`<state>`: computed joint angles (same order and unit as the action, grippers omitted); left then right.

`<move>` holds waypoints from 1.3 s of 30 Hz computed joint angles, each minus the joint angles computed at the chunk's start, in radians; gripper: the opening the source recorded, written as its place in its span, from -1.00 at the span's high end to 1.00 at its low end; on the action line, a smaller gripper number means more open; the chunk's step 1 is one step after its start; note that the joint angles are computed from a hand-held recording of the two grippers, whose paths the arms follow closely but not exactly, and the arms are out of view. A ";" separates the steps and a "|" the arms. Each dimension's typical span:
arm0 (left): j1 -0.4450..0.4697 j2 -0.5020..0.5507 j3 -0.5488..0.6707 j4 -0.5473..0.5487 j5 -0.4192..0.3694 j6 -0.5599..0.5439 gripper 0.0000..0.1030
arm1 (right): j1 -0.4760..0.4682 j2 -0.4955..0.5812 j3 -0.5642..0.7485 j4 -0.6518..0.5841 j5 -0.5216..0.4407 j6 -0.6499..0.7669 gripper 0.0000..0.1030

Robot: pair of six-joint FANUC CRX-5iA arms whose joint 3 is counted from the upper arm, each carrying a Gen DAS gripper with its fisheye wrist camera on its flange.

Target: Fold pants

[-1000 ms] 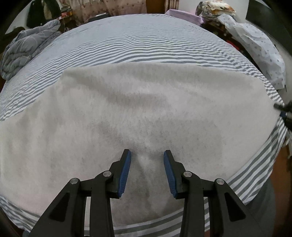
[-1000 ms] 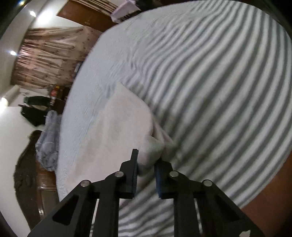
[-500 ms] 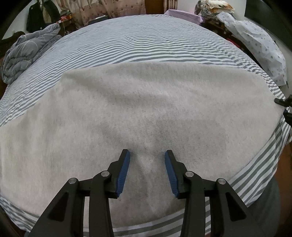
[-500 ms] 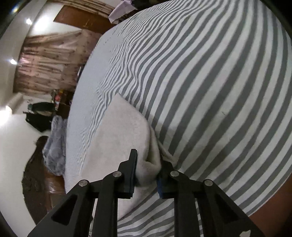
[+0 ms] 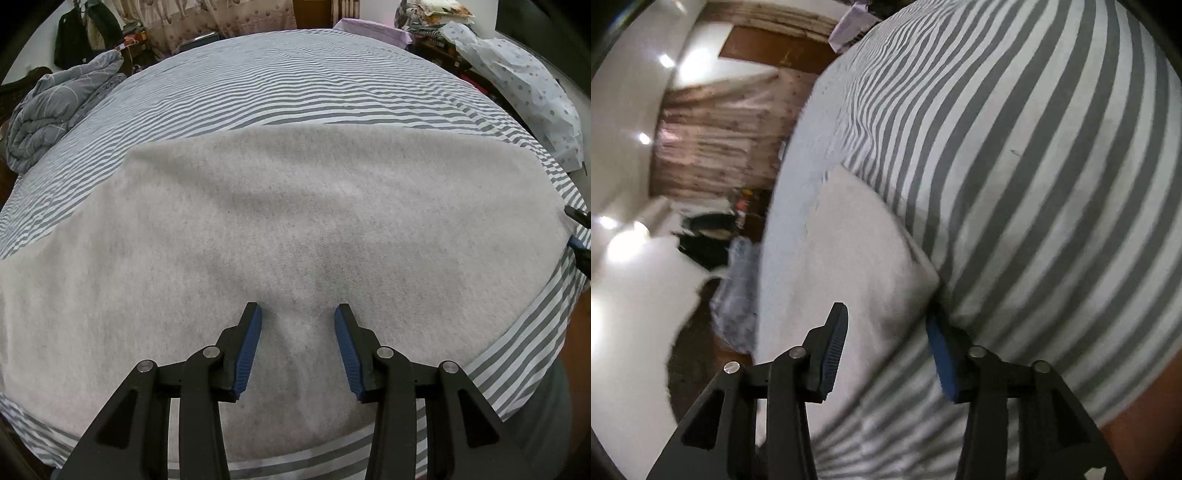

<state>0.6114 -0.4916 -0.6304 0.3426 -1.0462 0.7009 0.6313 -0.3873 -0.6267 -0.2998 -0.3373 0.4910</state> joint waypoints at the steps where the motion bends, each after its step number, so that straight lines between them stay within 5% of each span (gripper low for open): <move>1: 0.000 0.000 0.001 -0.001 -0.001 0.001 0.16 | -0.028 0.015 0.017 -0.065 -0.004 0.066 0.31; 6: -0.003 -0.004 0.019 0.001 -0.030 0.017 0.16 | -0.052 0.038 0.038 -0.117 0.016 0.101 0.57; 10: 0.010 -0.041 0.000 0.079 -0.057 -0.026 0.16 | 0.019 0.014 -0.003 0.138 0.035 -0.129 0.64; 16: -0.058 0.000 -0.002 0.057 -0.070 -0.040 0.16 | 0.061 0.014 0.034 0.292 0.024 -0.221 0.66; 19: -0.052 -0.010 -0.040 0.097 -0.026 -0.077 0.12 | 0.070 0.038 0.108 0.251 -0.001 -0.128 0.66; 24: -0.003 0.020 -0.002 0.118 -0.095 -0.068 0.12 | 0.090 0.128 0.296 0.130 -0.101 0.116 0.66; 39: 0.401 0.104 0.090 0.262 -0.217 -0.128 0.10 | 0.235 0.548 0.782 -0.197 -0.399 0.578 0.65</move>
<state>1.0120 -0.3873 -0.5402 0.6043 -1.2627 0.5730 0.8659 0.1606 0.1550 -0.4965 -0.7364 1.0689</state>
